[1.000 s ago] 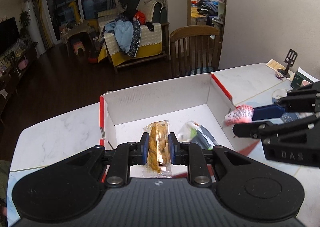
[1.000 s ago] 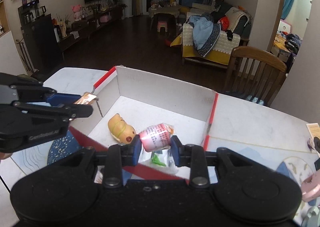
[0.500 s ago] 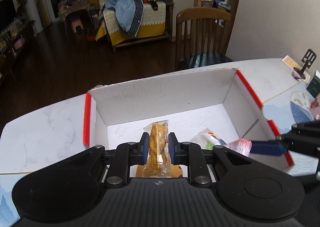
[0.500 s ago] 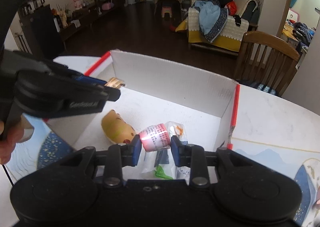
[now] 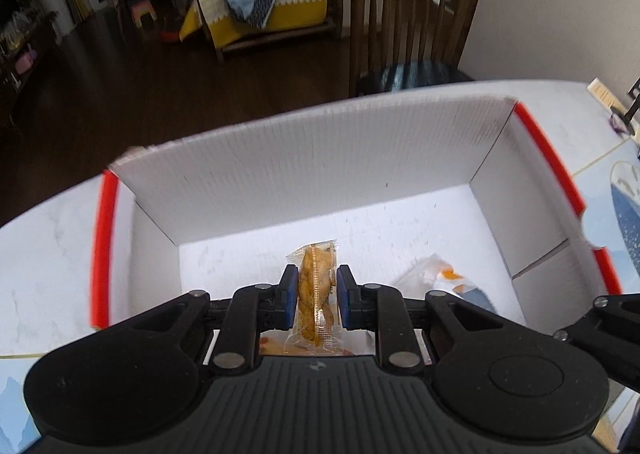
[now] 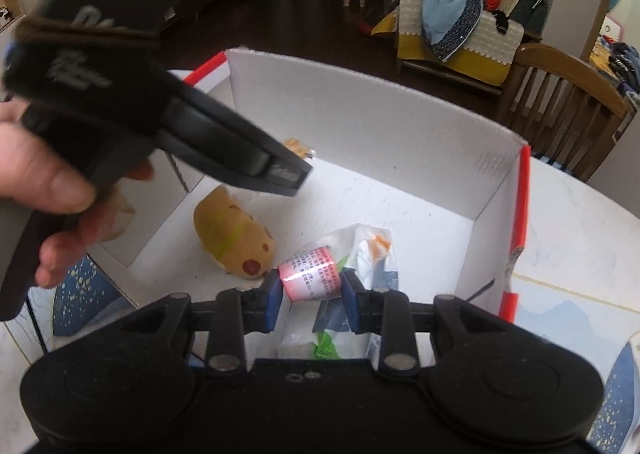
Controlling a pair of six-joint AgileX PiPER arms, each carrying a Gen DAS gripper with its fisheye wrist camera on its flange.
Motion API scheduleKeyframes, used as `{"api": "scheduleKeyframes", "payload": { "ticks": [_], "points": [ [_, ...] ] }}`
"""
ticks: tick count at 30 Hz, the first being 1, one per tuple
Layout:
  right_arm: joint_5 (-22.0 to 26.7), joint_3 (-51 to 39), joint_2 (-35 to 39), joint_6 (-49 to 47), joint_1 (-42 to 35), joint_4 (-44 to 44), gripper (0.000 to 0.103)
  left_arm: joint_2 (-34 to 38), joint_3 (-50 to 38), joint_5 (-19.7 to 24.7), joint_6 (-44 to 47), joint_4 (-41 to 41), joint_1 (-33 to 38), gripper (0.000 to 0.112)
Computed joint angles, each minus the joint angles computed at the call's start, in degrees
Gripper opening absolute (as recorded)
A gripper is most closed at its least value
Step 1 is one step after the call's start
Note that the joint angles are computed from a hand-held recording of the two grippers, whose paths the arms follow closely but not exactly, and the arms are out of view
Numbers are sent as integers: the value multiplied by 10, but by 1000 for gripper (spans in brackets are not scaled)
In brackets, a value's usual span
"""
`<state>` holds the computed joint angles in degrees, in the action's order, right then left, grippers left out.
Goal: Organize objects
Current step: 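Open both tools to release the cookie and cup into the box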
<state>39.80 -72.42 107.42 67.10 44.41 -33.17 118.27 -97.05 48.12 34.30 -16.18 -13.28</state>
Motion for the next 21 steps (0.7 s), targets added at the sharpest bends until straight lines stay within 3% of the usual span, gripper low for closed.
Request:
{"api": "scheduleKeyframes", "payload": {
  "ticks": [11, 18, 21],
  "points": [
    [-10, 2, 0, -13, -11, 25, 39, 52, -65, 78, -39, 58, -15, 19],
    [-3, 5, 0, -1, -17, 35, 50, 51, -62, 85, -51, 56, -10, 21],
    [-1, 9, -6, 10, -17, 33, 52, 45, -59, 88, -53, 42, -2, 28]
  ]
}}
